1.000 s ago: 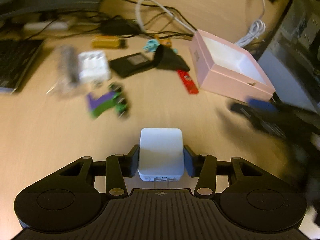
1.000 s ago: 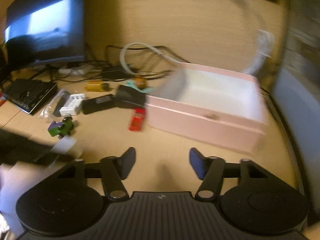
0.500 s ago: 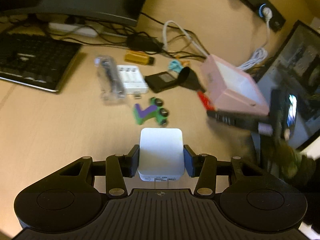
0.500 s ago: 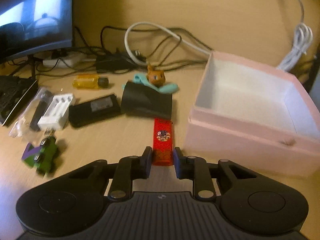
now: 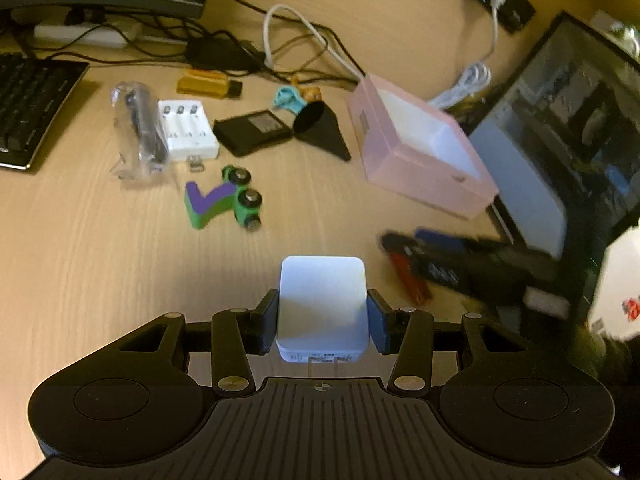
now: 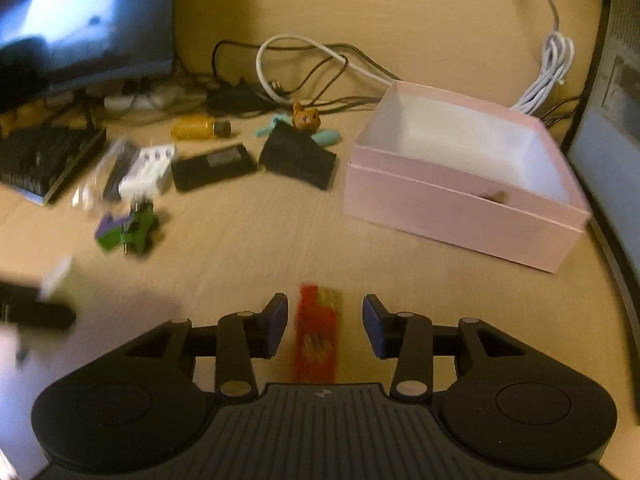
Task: Organize rigid objects
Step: 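Carry the adapter and lighter to the pink box and release both inside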
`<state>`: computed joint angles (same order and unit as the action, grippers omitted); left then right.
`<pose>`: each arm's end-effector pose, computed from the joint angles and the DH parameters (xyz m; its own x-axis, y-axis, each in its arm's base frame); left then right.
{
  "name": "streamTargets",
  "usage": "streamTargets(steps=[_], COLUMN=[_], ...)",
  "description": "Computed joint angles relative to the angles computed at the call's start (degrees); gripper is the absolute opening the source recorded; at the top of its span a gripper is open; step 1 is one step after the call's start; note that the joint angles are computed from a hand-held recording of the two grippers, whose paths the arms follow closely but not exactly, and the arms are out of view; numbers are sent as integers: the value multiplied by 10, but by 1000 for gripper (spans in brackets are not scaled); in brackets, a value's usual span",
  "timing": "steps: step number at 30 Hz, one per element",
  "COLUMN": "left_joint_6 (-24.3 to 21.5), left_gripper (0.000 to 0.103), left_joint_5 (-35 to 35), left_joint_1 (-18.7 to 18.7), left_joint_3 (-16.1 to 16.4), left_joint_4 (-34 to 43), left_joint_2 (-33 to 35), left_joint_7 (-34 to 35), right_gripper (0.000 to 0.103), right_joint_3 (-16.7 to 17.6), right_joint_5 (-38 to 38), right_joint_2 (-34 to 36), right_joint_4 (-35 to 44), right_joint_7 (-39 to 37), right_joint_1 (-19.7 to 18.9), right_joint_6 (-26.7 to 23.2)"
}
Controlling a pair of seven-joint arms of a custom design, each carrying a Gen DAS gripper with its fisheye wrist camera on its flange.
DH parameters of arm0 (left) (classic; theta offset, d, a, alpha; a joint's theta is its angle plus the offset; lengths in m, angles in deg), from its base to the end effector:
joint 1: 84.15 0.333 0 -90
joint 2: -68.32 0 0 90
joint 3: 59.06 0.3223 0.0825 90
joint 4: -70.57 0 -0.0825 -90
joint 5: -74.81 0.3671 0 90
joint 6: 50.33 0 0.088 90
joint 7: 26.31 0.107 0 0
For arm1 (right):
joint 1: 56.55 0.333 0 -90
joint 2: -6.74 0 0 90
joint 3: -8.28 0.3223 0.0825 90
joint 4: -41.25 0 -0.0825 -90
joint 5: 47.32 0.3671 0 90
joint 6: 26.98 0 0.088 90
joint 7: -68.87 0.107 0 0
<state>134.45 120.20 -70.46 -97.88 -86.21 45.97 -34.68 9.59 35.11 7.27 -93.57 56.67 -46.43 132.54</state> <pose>0.3346 -0.2347 0.3930 0.2220 -0.8778 0.4245 -0.6926 -0.4484 -0.5651 0.4974 0.0550 0.3623 0.6401 -0.7682 -0.0115 -0.5421 -0.4410 -0.7153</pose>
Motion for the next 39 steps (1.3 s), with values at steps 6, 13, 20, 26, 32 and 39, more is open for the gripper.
streamTargets(steps=[6, 13, 20, 26, 32, 39], left_joint_6=[-69, -115, -176, -226, -260, -235], left_gripper=[50, 50, 50, 50, 49, 49], left_joint_5=[0, 81, 278, 226, 261, 357], left_joint_1=[-93, -128, -109, -139, -230, -299], left_joint_3=[65, 87, 86, 115, 201, 280], left_joint_4=[17, 104, 292, 537, 634, 526], left_joint_2=[13, 77, 204, 411, 477, 385], left_joint_7=[0, 7, -65, 114, 64, -81], right_gripper=[25, 24, 18, 18, 18, 42], right_joint_3=[-2, -37, -90, -99, -101, -89], right_joint_5=[-19, -2, 86, 132, 71, -35], right_joint_2=[7, -76, -145, -137, -113, -74], right_joint_4=[-1, -37, -46, -35, -30, -31], right_joint_7=[-9, -58, -149, -183, -156, -71], right_joint_1=[-5, -31, -69, -99, -123, -128], right_joint_6=[-15, -72, -146, -146, -143, -115])
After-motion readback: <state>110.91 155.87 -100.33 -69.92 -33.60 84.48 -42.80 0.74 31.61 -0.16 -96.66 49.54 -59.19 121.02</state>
